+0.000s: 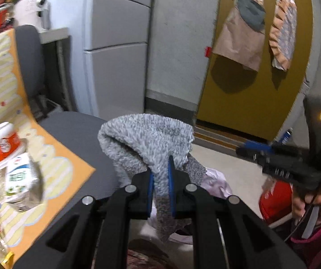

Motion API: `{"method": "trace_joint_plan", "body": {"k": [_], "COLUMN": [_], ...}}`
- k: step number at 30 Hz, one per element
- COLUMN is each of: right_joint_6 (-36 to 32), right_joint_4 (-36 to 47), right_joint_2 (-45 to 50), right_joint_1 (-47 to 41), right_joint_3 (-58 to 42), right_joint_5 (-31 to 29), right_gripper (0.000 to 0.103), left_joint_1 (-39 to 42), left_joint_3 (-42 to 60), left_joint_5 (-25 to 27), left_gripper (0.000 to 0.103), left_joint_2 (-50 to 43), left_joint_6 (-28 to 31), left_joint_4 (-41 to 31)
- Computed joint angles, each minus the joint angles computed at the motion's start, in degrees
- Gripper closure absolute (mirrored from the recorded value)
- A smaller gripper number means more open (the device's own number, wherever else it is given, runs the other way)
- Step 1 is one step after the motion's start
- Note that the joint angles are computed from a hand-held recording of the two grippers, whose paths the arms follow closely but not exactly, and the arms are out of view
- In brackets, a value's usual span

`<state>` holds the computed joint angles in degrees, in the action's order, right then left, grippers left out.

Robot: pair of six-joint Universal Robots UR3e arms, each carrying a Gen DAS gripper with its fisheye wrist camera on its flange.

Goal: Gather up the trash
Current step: 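Carry the sock and packet to the trash bag and open both tools, then move both tools back over the chair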

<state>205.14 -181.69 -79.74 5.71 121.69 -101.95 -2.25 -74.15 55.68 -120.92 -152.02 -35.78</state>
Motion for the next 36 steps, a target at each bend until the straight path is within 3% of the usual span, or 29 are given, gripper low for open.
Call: {"method": "trace_joint_plan", "body": {"k": [8, 10, 14, 17, 22, 28, 36], "right_joint_6": [-1.1, -1.5, -1.1, -0.7, -0.9, -0.5, -5.2], "right_joint_4": [-9.0, -9.1, -9.6, -9.4, -9.1, -9.5, -6.7], "right_joint_2": [-7.2, -8.0, -7.6, -7.2, -6.4, -2.2, 8.2], "right_joint_1": [-2.9, -4.1, -4.9, -5.1, -4.0, -0.5, 9.5], "right_joint_3": [8.4, 8.8, 9.0, 8.9, 7.5, 2.4, -14.6], "right_joint_5": [-4.1, -3.8, -3.2, -2.5, -2.6, -0.5, -1.1], "right_gripper": [0.071, 0.071, 0.071, 0.071, 0.071, 0.071, 0.070], "left_joint_1": [-7.0, -8.8, -11.5, -12.3, -10.3, -3.7, 8.8], "left_joint_3": [8.6, 11.5, 17.0, 20.4, 14.8, 1.1, -14.0], "left_joint_5": [0.4, 2.1, 5.6, 6.9, 9.2, 12.0, 14.1], "left_gripper": [0.093, 0.088, 0.055, 0.051, 0.051, 0.051, 0.046], "left_joint_2": [-6.7, -8.6, -12.7, -14.8, -11.7, -3.6, 7.5], "left_joint_6": [3.8, 4.5, 4.1, 3.4, 1.3, -4.2, -10.7], "left_joint_4": [-7.2, -9.4, -11.9, -13.3, -7.1, 5.3, 15.9]}}
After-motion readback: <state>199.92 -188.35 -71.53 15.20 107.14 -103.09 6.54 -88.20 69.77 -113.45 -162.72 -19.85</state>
